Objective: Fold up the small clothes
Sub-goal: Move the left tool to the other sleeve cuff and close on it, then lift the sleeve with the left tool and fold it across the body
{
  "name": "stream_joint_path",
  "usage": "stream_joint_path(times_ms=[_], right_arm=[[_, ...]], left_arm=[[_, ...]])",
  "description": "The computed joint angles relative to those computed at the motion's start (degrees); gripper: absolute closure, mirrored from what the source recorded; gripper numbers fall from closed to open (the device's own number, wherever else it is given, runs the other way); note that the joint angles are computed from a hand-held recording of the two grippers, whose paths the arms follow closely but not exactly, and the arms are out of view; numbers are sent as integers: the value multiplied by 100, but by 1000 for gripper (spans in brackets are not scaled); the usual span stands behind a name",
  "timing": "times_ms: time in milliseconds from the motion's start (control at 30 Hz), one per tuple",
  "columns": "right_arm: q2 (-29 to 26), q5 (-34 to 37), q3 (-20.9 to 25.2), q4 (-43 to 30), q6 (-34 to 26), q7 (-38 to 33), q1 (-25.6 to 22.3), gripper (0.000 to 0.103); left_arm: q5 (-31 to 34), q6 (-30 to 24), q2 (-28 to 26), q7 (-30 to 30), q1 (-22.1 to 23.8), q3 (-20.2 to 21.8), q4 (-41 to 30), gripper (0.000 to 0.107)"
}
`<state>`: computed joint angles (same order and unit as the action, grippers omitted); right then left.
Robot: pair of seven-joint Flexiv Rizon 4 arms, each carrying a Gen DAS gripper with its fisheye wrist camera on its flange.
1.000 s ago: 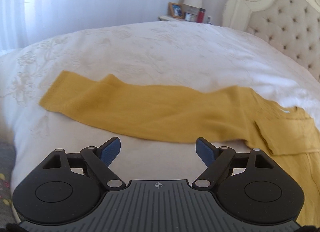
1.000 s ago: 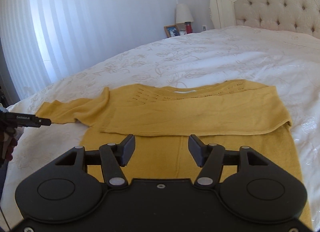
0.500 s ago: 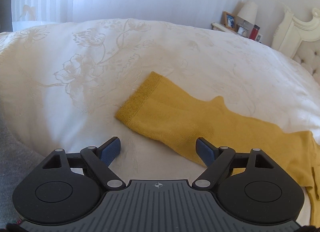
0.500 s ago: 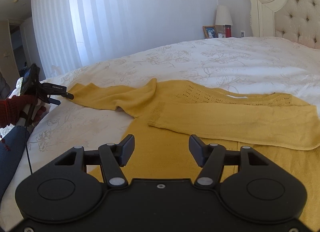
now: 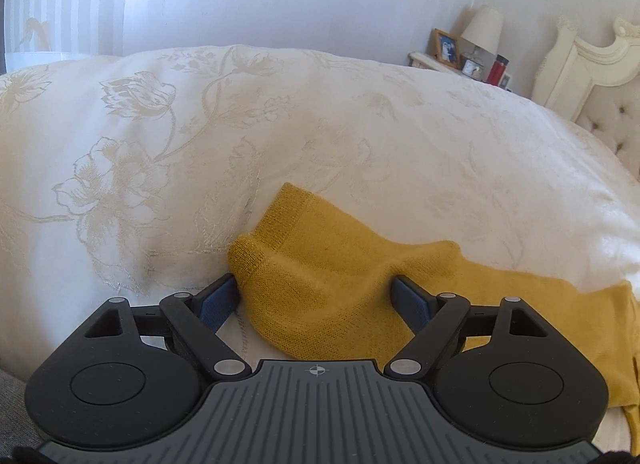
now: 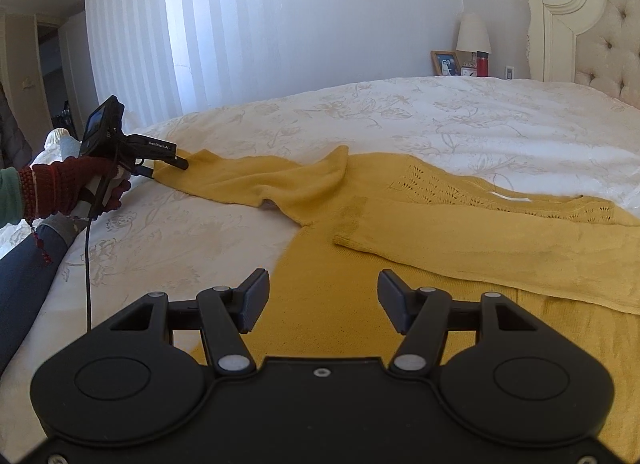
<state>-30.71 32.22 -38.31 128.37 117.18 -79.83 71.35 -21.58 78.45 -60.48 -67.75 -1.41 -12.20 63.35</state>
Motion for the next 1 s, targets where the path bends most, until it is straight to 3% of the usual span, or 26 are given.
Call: stream_joint_path(times_ms=[33,100,133,200,267,467,633,900,1000], right_arm=[[1,6,-17,4,-25,-5,22,38],[2,8,-93,40,-70,-3,109,38],[5,-5,-110,59,-78,12,130,38],[20,-19,-161,108,-94,50,187,38],[25,-21,-210,154,-93,104,234,38],[20,17,-214,275,56,239,215,38],[79,179,135,378,316,132,-155,38],[78,390,1358,583,1270,52,-1597,38],[312,335,1561,702,996,-137,-2006,38]], left_arm=[[-21,44,0,-54,-6,12,13,32],[-27,50,44,-166,-24,83,61,56],[-37,18,66,-187,-4,64,79,60],[-88,72,91,-96,102,-147,139,89],[-53,180,137,-354,-68,142,138,101],[8,917,514,-317,92,-363,758,101],[171,1240,1024,-145,159,-845,1241,101],[287,1343,1406,-102,-416,-1194,1181,101],[353,1354,1338,-76,-832,-1217,899,101]])
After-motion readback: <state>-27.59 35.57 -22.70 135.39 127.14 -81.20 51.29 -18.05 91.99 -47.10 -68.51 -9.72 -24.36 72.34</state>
